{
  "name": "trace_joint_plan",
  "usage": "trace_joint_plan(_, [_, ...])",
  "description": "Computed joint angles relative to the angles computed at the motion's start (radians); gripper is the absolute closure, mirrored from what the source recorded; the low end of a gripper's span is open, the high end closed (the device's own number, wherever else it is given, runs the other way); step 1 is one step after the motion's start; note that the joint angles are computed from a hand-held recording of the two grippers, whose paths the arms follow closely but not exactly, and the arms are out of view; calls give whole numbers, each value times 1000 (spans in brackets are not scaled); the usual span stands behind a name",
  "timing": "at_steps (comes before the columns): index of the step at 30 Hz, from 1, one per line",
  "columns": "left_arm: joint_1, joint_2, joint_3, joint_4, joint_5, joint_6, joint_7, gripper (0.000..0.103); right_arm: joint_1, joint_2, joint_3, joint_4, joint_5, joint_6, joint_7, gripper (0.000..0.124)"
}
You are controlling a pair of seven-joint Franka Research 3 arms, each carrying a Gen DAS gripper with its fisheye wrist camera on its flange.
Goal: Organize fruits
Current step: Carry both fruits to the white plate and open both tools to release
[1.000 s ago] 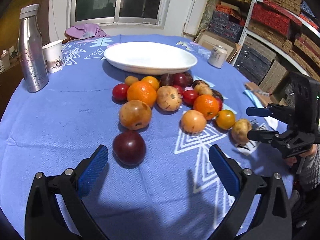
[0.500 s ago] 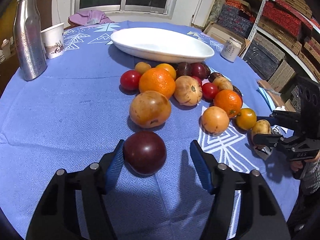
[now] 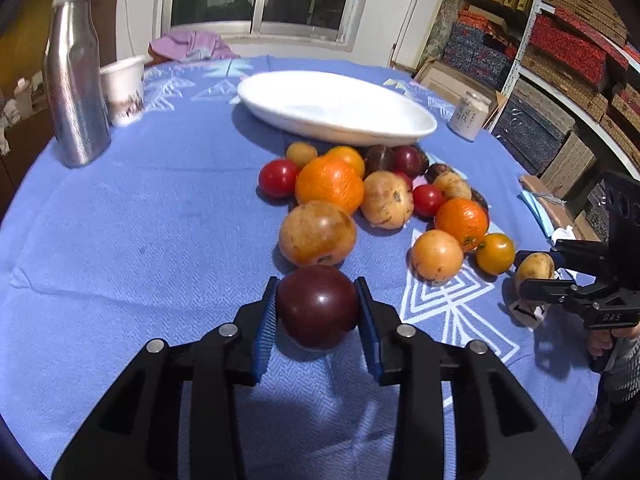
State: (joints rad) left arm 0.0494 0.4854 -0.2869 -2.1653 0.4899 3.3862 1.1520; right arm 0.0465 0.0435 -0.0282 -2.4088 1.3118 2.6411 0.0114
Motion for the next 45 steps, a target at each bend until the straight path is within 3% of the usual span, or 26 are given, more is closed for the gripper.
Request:
trace_joint_plan(3, [-77,-59,74,-32,-37,45,8,67,-8,-48,-11,-10,24,-25,-8,79])
trace_joint_plan(7, [-313,-130,279,5,-236,88,101,67,5,-114,-21,53,137,-20,-61,79])
trace_joint_plan(11, [-422,-89,357,170,-371,35,190,67,26,-84,-20,205,260,0,-90,79])
trace_joint_plan(14, [-355,12,284,352,-336,-88,166,66,32,50,-4,371,222,38,7,79])
trace_joint_plan(17, [-400,151,341,554,-317,-221,107,66,41,222,23,525,68,129,180,79])
trace_joint_plan(19, [-325,233,248,671,-346,-309,154,66,47,331,22,611,-71,138,323,79])
trace_joint_plan(21, [-305,294,220,750,-299,-369,130,66,43,409,18,674,-162,115,430,79])
trace_joint_plan(28, [-273,448,163,959,-235,-517,146,66,3,481,72,704,-293,121,513,79])
trace_joint_plan(34, [-274,498,153,1039,-228,-574,162,65,-15,540,109,743,-414,142,602,77])
trace_joint_plan(36, [-292,505,179,1057,-211,-584,147,46,-40,548,138,749,-429,147,606,69])
trace_joint_plan(38, [-292,509,176,1066,-204,-581,152,44,-67,540,175,734,-429,180,591,60])
trace_joint_plan(40, [-290,512,166,1070,-203,-586,165,44,-94,533,205,726,-419,196,573,60])
trace_joint_plan(43, [-299,537,163,1119,-200,-615,188,39,-145,540,270,737,-345,222,515,54])
trace_joint_plan(45, [-311,554,176,1154,-196,-627,186,31,-145,551,275,752,-319,250,507,53])
